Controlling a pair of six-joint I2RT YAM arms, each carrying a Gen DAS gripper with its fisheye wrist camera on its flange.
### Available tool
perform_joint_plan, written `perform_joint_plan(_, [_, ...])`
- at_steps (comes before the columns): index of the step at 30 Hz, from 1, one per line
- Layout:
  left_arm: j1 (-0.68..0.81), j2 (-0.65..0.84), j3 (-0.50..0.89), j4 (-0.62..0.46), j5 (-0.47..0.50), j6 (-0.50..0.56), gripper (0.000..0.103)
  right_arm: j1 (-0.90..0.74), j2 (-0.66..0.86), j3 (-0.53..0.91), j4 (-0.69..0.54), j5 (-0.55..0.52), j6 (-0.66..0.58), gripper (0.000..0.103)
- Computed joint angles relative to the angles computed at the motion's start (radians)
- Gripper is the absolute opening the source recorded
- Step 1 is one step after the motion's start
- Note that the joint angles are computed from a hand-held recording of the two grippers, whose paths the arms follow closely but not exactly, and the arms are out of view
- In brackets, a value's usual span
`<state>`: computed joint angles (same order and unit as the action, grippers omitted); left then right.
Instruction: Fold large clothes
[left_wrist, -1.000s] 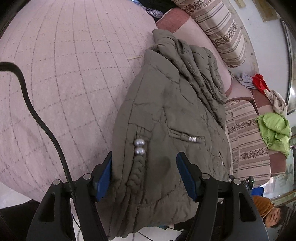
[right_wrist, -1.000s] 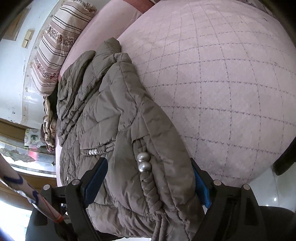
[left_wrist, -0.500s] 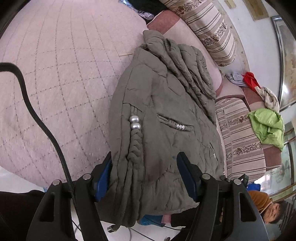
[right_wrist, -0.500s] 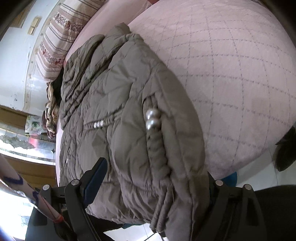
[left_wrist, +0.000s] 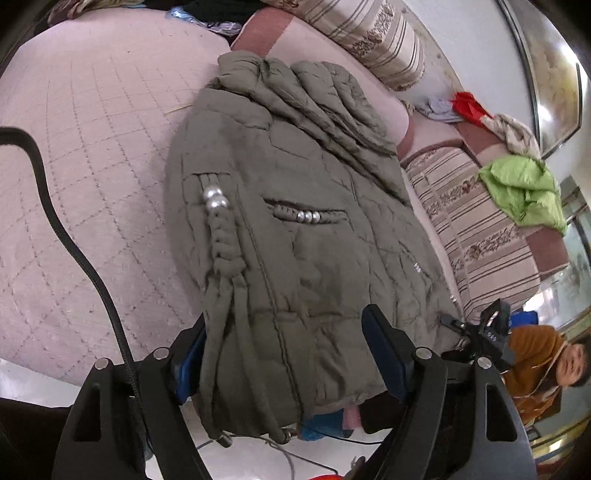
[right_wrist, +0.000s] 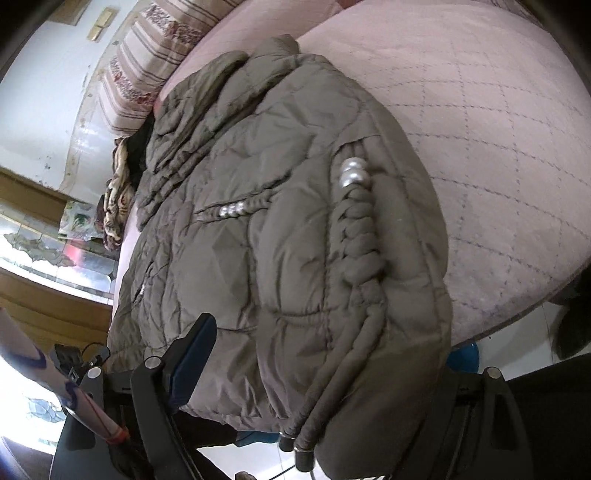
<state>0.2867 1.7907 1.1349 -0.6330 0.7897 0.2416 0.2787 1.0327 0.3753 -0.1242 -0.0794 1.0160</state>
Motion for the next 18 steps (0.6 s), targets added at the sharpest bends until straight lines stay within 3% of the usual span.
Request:
perform_joint_plan(5, [-0.012, 0.027, 0.018, 0.01, -0.01, -0.04, 0.075, 0.046, 0.06, 0.038, 0.002, 0.029, -0.022, 0.085])
perform_joint_plan(12, [0.03, 0.079, 0.065, -0.025, 0.082, -0.092, 0.075, 0.035, 0.054, 0.021, 0.025, 0.018, -0.015, 0.085])
perform_joint_plan(18, [0.027, 0.078, 0.063, -0.028, 0.078, -0.078, 0.075, 0.034, 0.069, 0.033, 0.015, 0.013, -0.026, 0.085])
